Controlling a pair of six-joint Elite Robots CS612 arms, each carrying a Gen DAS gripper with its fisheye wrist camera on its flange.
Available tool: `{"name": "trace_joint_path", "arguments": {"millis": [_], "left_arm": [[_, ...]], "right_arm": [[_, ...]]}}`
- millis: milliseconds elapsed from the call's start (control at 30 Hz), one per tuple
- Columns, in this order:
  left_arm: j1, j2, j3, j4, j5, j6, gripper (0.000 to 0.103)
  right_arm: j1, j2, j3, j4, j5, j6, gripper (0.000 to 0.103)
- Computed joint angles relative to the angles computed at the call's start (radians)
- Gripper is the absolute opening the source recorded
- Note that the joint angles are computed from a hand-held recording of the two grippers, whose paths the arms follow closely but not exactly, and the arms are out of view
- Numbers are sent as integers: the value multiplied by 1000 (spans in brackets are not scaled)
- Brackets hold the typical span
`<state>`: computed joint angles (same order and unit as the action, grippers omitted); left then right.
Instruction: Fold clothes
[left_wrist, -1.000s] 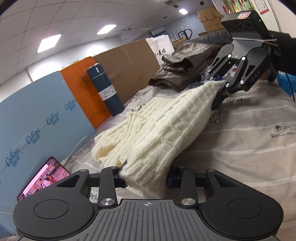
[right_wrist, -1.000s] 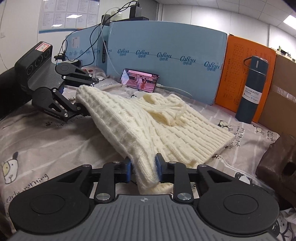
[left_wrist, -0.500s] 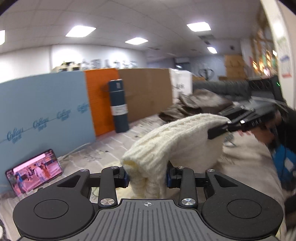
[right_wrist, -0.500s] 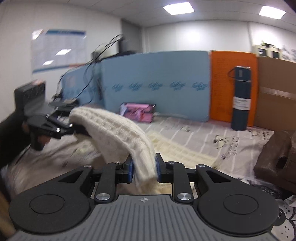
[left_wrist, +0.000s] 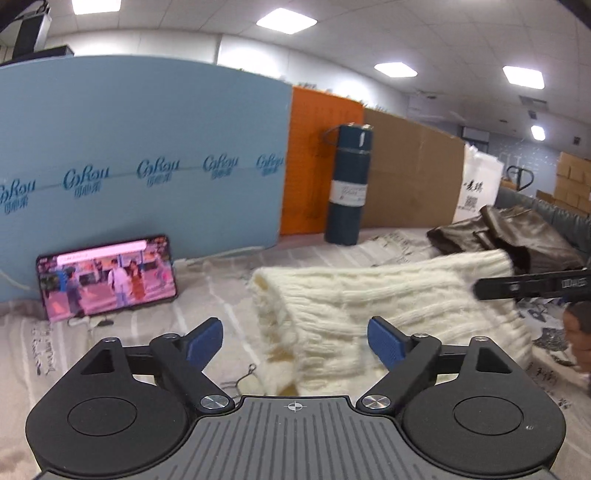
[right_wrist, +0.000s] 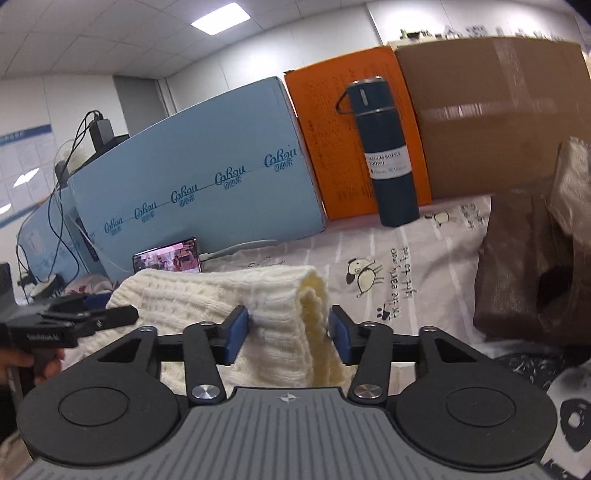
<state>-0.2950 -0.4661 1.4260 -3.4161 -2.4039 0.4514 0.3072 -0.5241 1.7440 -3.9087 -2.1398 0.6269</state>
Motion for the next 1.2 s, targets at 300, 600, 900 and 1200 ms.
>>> {"name": "trace_joint_path", "arguments": {"millis": [300, 600, 900, 1200], "left_arm": [[-26, -3, 1, 68, 99, 10, 95], [30, -22, -47, 286, -82, -231, 95], [60, -89, 13, 639, -157, -214, 95], [18, -9, -12, 429, -234, -437, 94]], "right_arm": [[-4, -18, 12, 159, 6, 129, 68], [-6, -24, 34, 118, 20, 215, 71], [-11, -29, 60, 13, 95, 285, 79], [-35, -2, 11, 42, 157, 356, 80]]}}
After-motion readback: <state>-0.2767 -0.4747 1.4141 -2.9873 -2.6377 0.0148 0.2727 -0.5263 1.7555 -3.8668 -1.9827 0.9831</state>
